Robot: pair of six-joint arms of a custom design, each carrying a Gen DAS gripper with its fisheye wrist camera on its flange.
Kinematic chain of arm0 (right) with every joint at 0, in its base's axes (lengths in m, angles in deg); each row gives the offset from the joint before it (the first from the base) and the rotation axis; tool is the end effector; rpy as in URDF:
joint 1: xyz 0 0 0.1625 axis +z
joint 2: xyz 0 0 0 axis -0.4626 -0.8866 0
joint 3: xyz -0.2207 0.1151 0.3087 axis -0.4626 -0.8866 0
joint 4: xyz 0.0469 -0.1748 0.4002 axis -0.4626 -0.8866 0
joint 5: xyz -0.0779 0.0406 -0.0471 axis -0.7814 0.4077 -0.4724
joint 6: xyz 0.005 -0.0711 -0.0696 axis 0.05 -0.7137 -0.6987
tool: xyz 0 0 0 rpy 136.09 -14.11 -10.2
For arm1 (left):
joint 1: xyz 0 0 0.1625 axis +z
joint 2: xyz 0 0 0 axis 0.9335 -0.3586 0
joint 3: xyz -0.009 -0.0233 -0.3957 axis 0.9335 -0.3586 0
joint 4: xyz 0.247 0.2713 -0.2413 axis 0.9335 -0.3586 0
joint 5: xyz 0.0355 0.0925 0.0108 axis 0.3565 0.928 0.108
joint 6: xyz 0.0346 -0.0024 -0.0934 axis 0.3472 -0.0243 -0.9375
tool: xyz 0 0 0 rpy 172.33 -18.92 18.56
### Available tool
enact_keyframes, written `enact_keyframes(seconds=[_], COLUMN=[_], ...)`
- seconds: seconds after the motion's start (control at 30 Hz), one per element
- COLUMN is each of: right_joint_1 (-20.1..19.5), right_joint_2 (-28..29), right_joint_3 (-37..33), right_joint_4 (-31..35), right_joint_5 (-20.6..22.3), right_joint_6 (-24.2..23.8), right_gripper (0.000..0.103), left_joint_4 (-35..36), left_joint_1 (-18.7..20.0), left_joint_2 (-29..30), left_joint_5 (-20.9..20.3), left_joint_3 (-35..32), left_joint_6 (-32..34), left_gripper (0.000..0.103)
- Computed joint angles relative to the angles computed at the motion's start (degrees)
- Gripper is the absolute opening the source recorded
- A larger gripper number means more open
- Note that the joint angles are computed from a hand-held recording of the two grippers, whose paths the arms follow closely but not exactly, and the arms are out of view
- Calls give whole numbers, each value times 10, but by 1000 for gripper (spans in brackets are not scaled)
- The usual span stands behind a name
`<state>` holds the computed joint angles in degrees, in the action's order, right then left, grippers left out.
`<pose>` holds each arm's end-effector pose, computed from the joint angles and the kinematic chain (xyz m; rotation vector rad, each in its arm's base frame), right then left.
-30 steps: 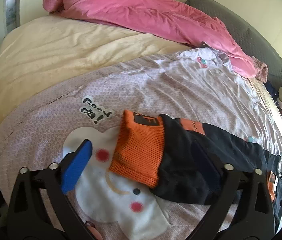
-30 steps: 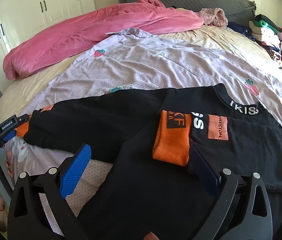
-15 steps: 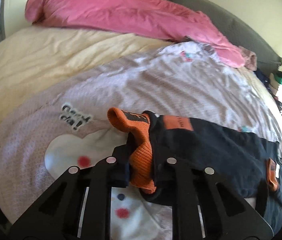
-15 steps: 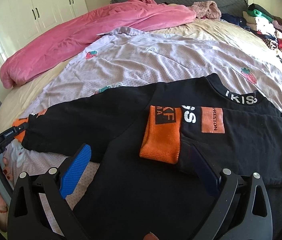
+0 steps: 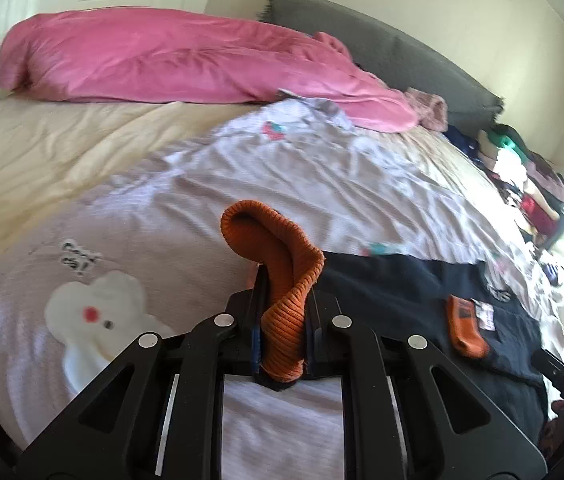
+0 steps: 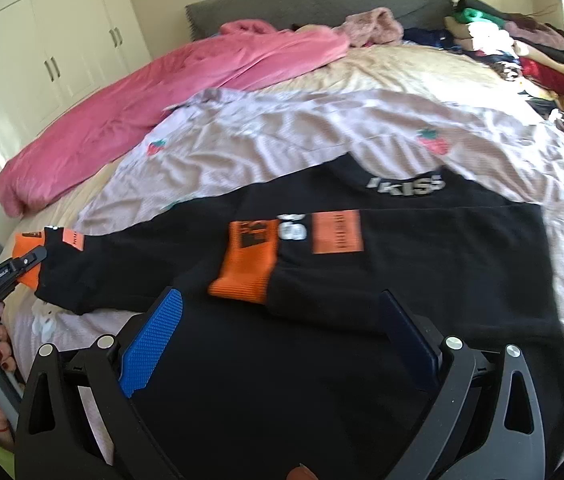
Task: Fold small clothes
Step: 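Carry the sleeve across the shirt body and open the left gripper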
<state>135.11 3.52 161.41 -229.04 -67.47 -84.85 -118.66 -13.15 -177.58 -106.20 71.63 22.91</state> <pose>0.2671 -0.5669 0.0893 0.5224 -2.4672 0.8221 -0.0653 -0.4776 0.3130 -0.0517 2.3052 -1.2130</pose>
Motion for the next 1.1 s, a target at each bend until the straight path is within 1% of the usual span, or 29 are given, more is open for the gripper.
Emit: enact_keyframes(seconds=[0.07, 0.1, 0.2, 0.33, 0.47, 0.63, 0.83, 1.1], right_joint_1=[-6, -10, -22, -36, -49, -65, -80, -101], right_joint_2=[-19, -28, -56, -85, -114, -145, -176, -208], right_joint_3=[18, 25, 51, 80, 109, 136, 160, 189], right_joint_4=[-14, -19, -37, -55, -69, -82, -90, -97], right_joint_5=[1, 5, 11, 26, 42, 56, 67, 80], right_joint_6=[2, 4, 10, 14, 15, 13, 11, 8], right_gripper=[98, 98, 98, 98, 98, 98, 98, 98], left_joint_4=[12, 16, 28, 40, 44, 55, 54, 60], left_joint_1=[-12, -16, -32, -45, -64, -82, -99, -106], left_joint_2=[4, 5, 16, 28, 46, 79, 127, 193], left_joint_5=[-6, -18, -11, -23, -19, -32, -49, -70], left_joint_3=[0, -1, -2, -7, -10, -25, -47, -82], left_joint_6=[-10, -16, -23, -37, -41, -49, -43, -28], left_gripper=[8, 7, 7, 7, 7, 7, 7, 7])
